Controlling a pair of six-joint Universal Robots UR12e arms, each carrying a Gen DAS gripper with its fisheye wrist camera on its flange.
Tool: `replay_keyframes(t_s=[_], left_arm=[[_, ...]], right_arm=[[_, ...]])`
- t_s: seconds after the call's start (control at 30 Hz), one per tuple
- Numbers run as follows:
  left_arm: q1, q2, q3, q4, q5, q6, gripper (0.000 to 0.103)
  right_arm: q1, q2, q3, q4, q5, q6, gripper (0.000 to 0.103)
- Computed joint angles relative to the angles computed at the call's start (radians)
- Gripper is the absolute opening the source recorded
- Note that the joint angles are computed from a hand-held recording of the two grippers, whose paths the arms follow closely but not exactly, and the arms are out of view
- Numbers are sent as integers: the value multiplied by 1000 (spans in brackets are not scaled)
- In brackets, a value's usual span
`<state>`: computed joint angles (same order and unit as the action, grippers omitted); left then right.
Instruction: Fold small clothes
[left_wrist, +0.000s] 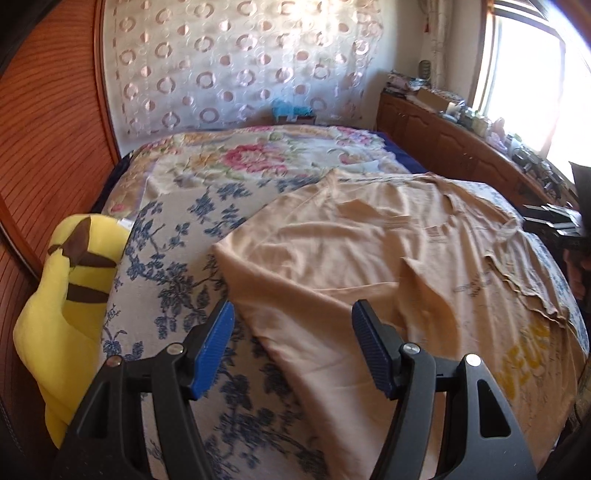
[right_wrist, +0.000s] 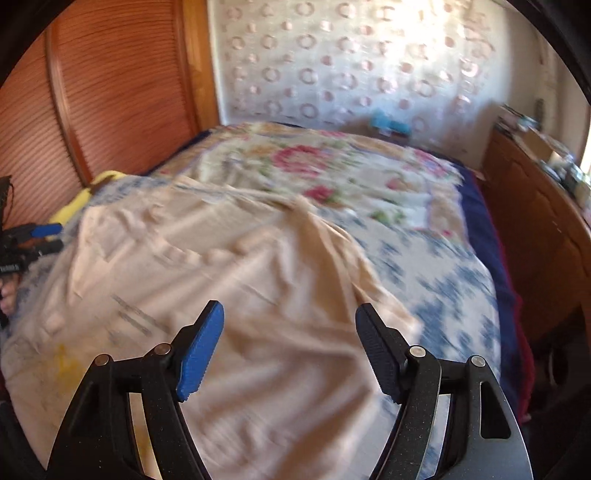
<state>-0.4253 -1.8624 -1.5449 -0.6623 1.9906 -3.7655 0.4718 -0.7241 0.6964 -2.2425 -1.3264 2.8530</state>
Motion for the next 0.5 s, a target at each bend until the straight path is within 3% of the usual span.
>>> replay_keyframes(t_s=[0.13,0.5], left_arm=[[13,1,-3,-17,-10,-23,67],[34,-13,18,-65,-32,-34,67]], right_arm=[[-14,-21,52,-10,-70,36,76],[-16,7,30,11,-99,69,76]])
